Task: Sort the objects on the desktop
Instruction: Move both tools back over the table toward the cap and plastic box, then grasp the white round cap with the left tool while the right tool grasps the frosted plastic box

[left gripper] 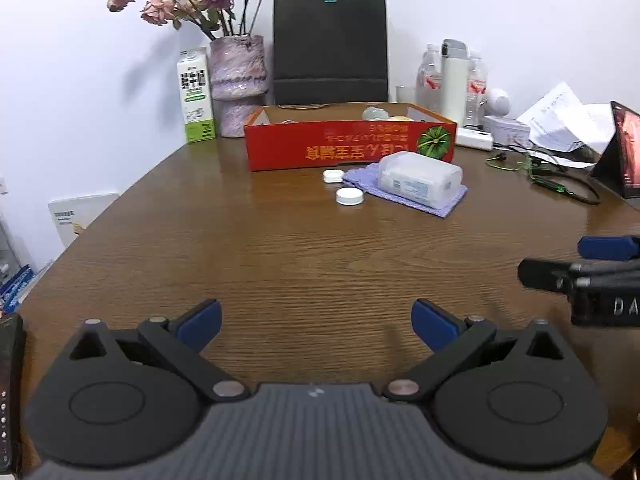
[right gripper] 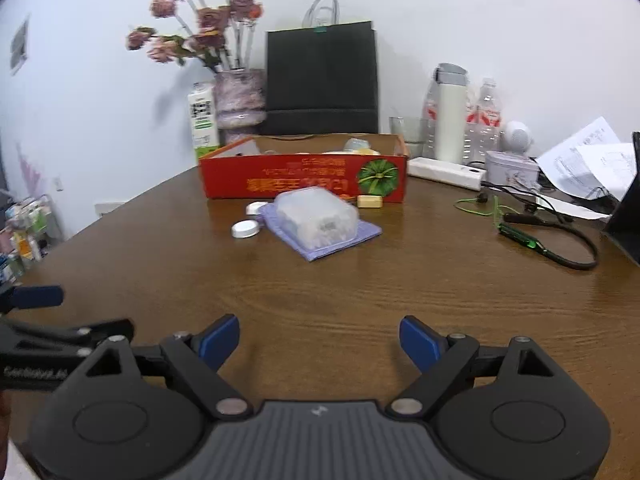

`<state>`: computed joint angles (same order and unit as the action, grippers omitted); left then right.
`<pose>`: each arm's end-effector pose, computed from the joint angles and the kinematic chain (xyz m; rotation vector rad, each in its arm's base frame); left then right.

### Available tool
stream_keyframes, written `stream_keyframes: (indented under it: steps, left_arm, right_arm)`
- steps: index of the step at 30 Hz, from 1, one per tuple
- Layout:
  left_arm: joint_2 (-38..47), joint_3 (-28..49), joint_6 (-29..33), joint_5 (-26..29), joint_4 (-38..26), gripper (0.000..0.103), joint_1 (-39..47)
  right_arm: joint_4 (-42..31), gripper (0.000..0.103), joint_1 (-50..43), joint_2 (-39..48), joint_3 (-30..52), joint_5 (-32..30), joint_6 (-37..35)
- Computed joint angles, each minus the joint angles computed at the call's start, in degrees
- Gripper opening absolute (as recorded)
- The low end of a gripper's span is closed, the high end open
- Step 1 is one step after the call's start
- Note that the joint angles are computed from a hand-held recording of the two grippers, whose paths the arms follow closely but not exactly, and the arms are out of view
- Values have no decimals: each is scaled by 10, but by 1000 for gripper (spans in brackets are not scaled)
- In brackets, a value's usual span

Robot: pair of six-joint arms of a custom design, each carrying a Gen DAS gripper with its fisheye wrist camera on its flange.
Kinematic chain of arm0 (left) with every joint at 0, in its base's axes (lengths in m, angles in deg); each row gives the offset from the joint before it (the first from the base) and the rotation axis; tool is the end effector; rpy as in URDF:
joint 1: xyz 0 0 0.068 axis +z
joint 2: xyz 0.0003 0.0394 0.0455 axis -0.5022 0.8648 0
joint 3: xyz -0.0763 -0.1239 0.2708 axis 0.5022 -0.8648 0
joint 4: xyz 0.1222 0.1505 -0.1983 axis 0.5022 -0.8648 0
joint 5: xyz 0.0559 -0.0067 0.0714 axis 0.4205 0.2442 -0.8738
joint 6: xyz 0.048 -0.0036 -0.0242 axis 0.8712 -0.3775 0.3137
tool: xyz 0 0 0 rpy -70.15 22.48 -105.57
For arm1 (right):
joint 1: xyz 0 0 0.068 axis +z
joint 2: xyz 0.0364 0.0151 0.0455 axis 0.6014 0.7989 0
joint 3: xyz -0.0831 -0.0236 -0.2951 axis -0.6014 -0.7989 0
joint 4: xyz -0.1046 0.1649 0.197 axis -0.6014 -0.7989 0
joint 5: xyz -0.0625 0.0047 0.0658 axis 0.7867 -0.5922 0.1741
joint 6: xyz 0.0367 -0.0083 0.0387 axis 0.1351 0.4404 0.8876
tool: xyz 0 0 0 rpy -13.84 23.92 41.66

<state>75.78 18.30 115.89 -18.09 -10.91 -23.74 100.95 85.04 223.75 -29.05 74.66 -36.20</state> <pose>0.2625 0.0106 -0.0211 0.6574 2.0514 -0.2944 0.1454 0.1218 -0.0188 0.3221 2.0898 -0.1025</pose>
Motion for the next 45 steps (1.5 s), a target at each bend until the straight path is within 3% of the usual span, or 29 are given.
stream_keyframes:
  steps: [4, 7, 9, 10, 13, 16, 18, 21, 23, 24, 26, 30, 37, 41, 45]
  left_arm:
    - [-17, 26, 16, 12, -70, 103, -4]
    - [-37, 68, 13, 19, -139, 102, -30]
    - [-31, 94, 3, 17, -125, 100, -57]
    - [-25, 112, 3, 3, -121, 97, -77]
    - [-24, 202, 2, -39, -208, 78, -130]
    - [-16, 294, -13, -29, -315, 76, -151]
    - [4, 347, -26, -38, -352, 75, -163]
    - [31, 412, -47, -44, -418, 56, -168]
    - [41, 435, -55, -42, -444, 35, -166]
    - [42, 431, -49, -42, -434, 29, -164]
    - [45, 428, -41, -35, -427, 28, -163]
    - [38, 410, -58, -27, -410, 28, -160]
    - [-29, 291, -90, 4, -333, 28, -130]
    - [-53, 210, -93, 11, -273, 28, -106]
    - [-58, 138, -65, 21, -221, 28, -82]
  right_arm:
    - [10, 87, -14, -7, -5, -22, -19]
    - [81, 87, -84, -12, -16, -85, -105]
    - [82, 87, -145, -42, -8, -119, -172]
    - [75, 87, -178, -58, 0, -143, -207]
    - [11, 87, -273, -105, 44, -230, -291]
    - [-56, 86, -339, -120, 110, -290, -340]
    - [-109, 85, -371, -120, 157, -325, -352]
    - [-162, 83, -406, -108, 210, -387, -359]
    - [-180, 82, -420, -93, 236, -414, -357]
    - [-191, 79, -422, -85, 248, -417, -352]
    - [-206, 68, -422, -72, 266, -418, -345]
    - [-165, 66, -420, -70, 248, -414, -342]
    - [-80, 63, -396, -118, 148, -352, -298]
    - [5, 63, -326, -96, 74, -266, -246]
    - [21, 63, -214, -64, 31, -157, -170]
